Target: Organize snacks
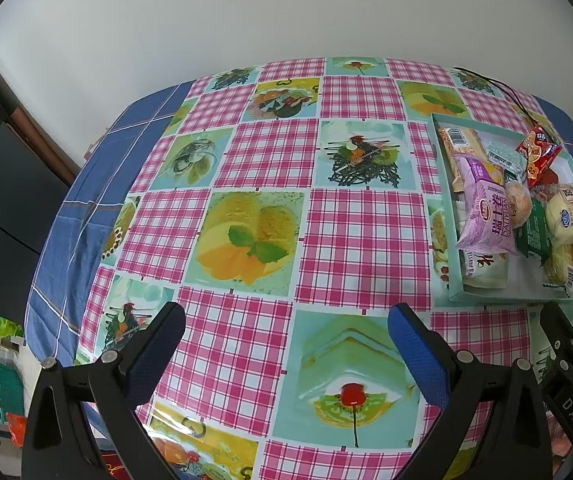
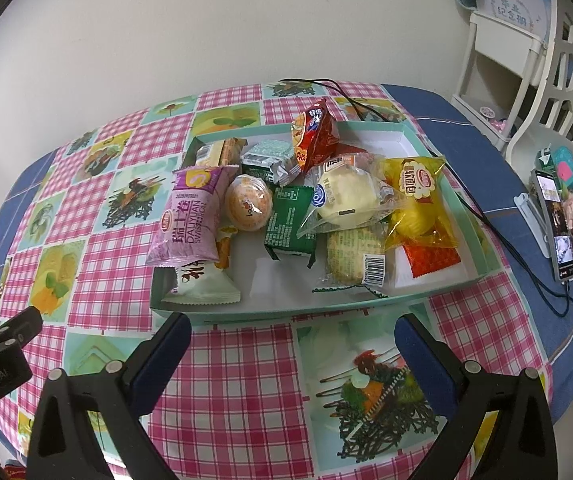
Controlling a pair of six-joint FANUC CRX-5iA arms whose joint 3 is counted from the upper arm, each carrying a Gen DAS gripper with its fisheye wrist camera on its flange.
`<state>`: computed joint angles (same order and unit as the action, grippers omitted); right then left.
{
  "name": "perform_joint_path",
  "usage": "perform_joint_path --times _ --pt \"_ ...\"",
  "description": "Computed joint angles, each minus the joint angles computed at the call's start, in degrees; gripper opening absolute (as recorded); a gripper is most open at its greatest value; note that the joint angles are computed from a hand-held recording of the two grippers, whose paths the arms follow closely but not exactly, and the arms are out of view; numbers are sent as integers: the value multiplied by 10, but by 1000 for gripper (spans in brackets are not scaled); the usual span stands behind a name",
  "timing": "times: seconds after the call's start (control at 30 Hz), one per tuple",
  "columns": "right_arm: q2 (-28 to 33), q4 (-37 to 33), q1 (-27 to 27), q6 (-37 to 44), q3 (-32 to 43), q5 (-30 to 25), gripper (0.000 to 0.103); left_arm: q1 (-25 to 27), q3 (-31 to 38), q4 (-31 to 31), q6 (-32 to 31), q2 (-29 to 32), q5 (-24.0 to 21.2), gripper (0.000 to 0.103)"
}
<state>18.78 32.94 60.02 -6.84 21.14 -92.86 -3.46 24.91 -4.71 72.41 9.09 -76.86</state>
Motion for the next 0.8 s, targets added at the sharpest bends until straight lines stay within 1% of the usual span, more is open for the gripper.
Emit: perform_joint_path --times 0.6,0.8 --pt "-1 -3 -1 1 -1 0 103 3 -1 -1 3 -1 2 101" --pt "-1 -4 -1 -2 0 -1 103 3 -6 3 4 -5 10 101"
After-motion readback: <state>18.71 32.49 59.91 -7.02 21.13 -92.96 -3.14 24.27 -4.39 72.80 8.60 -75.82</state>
